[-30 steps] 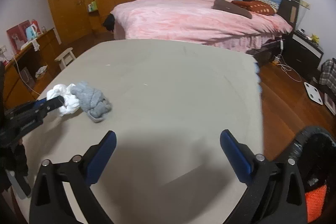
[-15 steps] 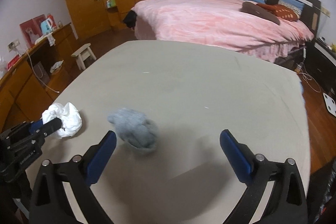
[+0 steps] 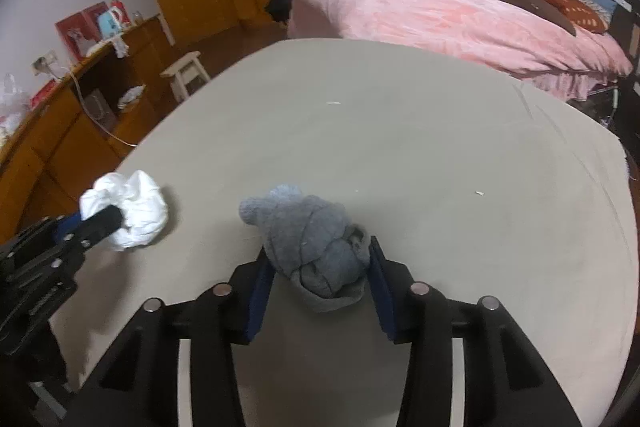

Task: Collect trash
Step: 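Grasp the grey cloth with the right gripper while the left gripper holds the tissue, then carry the white tissue and grey cloth over the trash bin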

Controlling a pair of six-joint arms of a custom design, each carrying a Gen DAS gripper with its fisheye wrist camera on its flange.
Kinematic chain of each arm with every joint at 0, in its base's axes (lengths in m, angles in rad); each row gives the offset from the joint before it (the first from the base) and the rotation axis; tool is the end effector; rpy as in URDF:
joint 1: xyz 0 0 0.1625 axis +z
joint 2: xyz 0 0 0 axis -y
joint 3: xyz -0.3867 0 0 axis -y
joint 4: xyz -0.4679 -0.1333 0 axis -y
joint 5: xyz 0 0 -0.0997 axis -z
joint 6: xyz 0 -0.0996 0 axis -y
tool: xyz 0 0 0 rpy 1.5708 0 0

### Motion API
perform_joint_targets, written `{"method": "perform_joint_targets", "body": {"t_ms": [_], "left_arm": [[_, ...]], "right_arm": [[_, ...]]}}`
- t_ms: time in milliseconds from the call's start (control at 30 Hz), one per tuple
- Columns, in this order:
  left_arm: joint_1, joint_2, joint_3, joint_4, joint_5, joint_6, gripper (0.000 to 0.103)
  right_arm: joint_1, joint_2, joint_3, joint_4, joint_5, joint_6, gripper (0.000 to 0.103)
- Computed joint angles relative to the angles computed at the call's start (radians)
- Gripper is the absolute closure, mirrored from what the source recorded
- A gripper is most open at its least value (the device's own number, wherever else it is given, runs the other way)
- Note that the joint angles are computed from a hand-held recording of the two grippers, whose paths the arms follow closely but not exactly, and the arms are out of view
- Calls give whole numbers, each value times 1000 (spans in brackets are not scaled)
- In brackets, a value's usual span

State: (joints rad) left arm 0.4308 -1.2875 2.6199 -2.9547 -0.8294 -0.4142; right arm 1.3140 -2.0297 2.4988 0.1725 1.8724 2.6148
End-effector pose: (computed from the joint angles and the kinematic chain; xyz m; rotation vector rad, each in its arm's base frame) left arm -0.2088 -0.3167 0.0109 0.8808 2.3914 -0.7413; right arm 0.0336 -0.2803 0.1609 0.1392 -2.3568 0.9538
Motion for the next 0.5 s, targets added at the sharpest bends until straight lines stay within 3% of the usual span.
{"method": "perform_joint_targets", "body": {"t_ms": [267, 500], "left_arm": [[-62, -40, 6, 60, 11, -57, 81], [-146, -73, 0, 131, 4, -111, 81]], "right_arm": [[32, -208, 41, 98, -3, 24, 60], [-31, -489, 71, 297, -69, 40, 60]]}}
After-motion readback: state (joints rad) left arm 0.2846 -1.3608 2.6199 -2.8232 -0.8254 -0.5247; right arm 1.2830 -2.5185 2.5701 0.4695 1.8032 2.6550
